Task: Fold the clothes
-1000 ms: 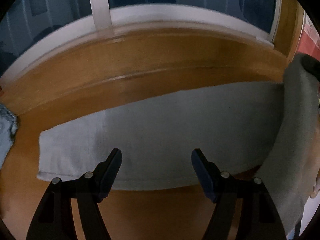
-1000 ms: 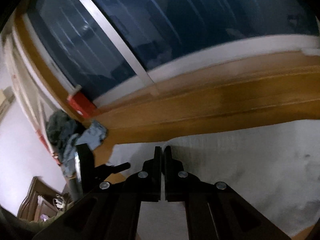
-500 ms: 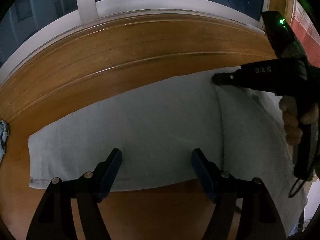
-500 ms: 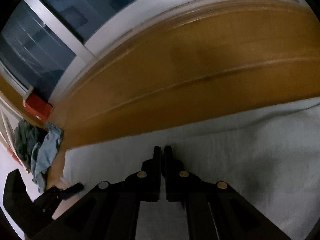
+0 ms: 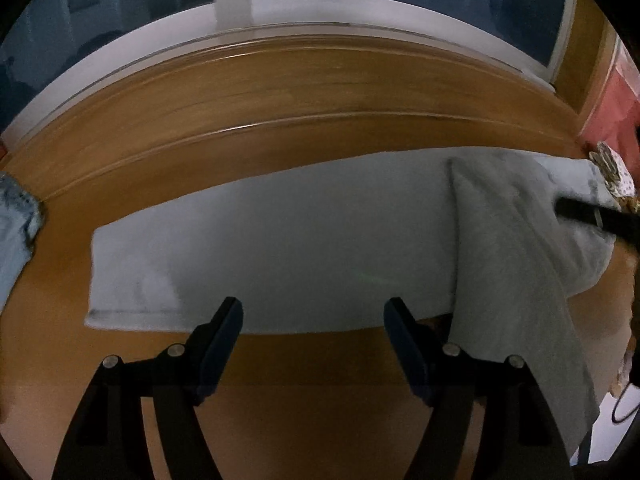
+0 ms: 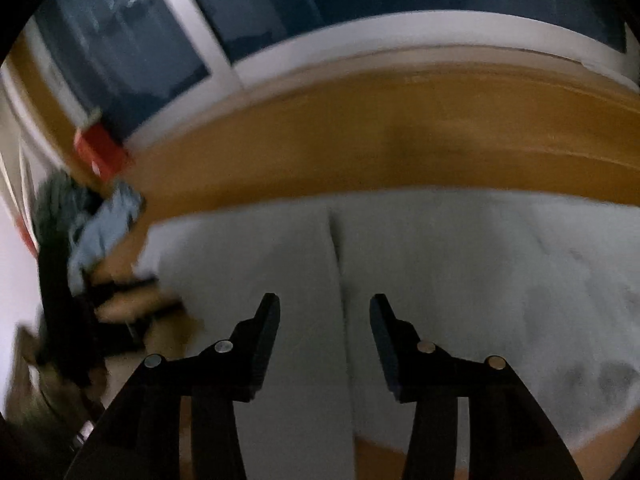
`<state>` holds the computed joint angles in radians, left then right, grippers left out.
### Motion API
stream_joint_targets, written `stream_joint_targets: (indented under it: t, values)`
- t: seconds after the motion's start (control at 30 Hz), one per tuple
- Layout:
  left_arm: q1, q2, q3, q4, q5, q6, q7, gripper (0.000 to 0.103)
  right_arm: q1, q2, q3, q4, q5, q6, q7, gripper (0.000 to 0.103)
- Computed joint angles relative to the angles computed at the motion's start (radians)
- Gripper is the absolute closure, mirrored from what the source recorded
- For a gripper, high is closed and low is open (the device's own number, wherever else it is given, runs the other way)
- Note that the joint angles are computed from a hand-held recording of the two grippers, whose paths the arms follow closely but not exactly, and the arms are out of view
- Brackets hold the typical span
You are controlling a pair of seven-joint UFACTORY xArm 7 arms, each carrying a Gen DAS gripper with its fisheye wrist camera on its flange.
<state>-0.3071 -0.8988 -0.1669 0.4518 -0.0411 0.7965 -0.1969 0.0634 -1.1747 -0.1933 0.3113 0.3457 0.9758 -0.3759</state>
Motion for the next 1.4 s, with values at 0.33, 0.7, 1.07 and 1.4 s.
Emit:
stream_joint_targets:
  t: [0.33, 0.7, 1.07, 1.4]
  values:
    - [-0.022, -0.047, 0.050, -0.005, -0.019, 0.048, 0.062, 0.032, -0.129, -0.487, 0.104, -0.125, -0.143, 0.355, 0.168, 0.056]
    - [-0.036, -0.094, 0.134, 0.011, -0.109, 0.113, 0.268, 0.032, 0.027, -0.472, 0.187, -0.086, -0.127, 0.318, 0.358, 0.099]
    - [0.123, -0.185, 0.244, -0.017, -0.126, 0.203, 0.388, 0.032, 0.318, 0.037, 0.186, 0.107, 0.154, -0.177, 0.352, 0.099]
    - [0.235, -0.272, 0.299, -0.029, -0.135, 0.337, 0.467, 0.032, 0.392, 0.647, 0.238, 0.292, 0.144, -0.308, 0.360, 0.092]
